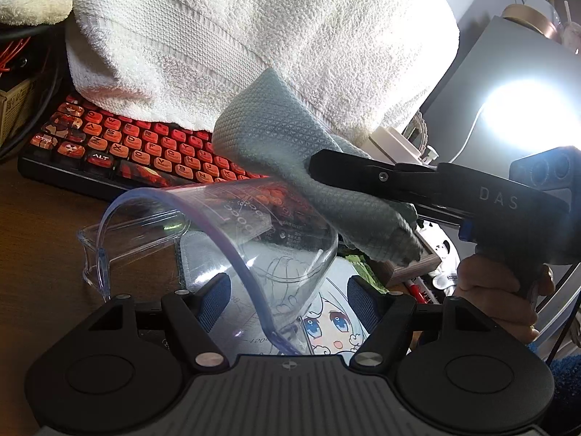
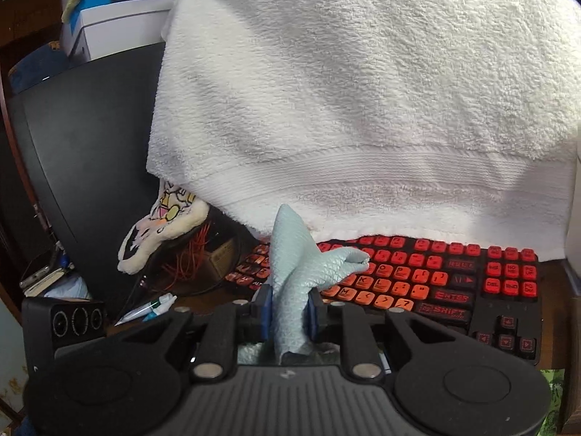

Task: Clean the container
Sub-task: 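Rub the right gripper's cloth back and forth over the jug's outer wall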

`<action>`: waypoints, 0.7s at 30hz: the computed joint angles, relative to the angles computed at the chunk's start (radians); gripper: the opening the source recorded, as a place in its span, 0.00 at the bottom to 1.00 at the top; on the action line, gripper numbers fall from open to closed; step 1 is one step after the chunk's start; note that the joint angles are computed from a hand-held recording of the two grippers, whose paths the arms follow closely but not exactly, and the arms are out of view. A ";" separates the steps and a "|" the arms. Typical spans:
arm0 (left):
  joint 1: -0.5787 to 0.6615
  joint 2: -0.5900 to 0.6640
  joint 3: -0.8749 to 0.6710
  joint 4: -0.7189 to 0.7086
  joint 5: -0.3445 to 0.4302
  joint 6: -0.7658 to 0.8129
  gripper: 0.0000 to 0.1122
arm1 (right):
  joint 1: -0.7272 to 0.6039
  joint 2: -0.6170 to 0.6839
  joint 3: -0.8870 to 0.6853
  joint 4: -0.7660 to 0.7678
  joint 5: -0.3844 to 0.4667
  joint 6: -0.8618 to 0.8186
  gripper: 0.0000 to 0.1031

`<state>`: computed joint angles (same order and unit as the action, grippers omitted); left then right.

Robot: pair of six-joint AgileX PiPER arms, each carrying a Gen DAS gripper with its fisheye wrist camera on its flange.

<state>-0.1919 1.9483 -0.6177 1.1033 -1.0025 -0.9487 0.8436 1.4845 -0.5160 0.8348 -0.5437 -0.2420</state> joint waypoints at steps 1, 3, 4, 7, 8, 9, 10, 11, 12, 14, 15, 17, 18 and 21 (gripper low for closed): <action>0.000 0.001 -0.001 0.000 0.000 0.000 0.63 | 0.001 -0.001 0.003 -0.021 0.001 0.011 0.18; -0.002 0.001 -0.002 -0.002 0.001 0.000 0.63 | 0.005 -0.004 0.010 -0.068 0.003 0.030 0.17; -0.002 0.002 -0.002 -0.002 0.000 0.000 0.63 | 0.018 -0.007 0.014 -0.072 -0.002 0.015 0.17; -0.001 0.001 0.001 -0.001 -0.001 0.001 0.63 | 0.118 0.004 0.015 0.077 -0.104 -0.162 0.17; -0.001 0.000 0.002 -0.002 -0.002 0.001 0.63 | 0.157 0.010 0.014 0.143 -0.162 -0.228 0.17; -0.001 0.000 0.003 -0.002 -0.002 0.001 0.63 | 0.199 0.022 0.010 0.214 -0.236 -0.292 0.17; -0.002 -0.001 0.003 -0.003 -0.002 0.001 0.63 | 0.240 0.040 -0.001 0.289 -0.317 -0.357 0.17; -0.003 -0.001 0.004 -0.004 -0.001 0.002 0.63 | 0.275 0.065 -0.020 0.361 -0.391 -0.422 0.17; -0.003 -0.002 0.004 -0.004 -0.001 0.001 0.63 | 0.298 0.090 -0.045 0.423 -0.445 -0.488 0.17; -0.003 -0.002 0.004 -0.004 -0.002 0.001 0.63 | 0.304 0.125 -0.080 0.473 -0.475 -0.565 0.17; -0.003 -0.002 0.004 -0.004 -0.001 0.000 0.63 | 0.295 0.131 -0.091 0.478 -0.456 -0.587 0.17; -0.003 -0.001 0.002 -0.003 -0.001 -0.001 0.63 | 0.256 0.136 -0.124 0.494 -0.365 -0.646 0.17; -0.003 0.000 0.000 -0.002 -0.001 -0.002 0.63 | 0.240 0.143 -0.139 0.495 -0.328 -0.660 0.17; -0.004 0.001 0.000 -0.003 -0.001 -0.003 0.63 | 0.220 0.168 -0.174 0.500 -0.265 -0.680 0.17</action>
<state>-0.1958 1.9488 -0.6179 1.1002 -1.0037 -0.9514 1.0639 1.6527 -0.6903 1.3350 -0.8092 -0.9220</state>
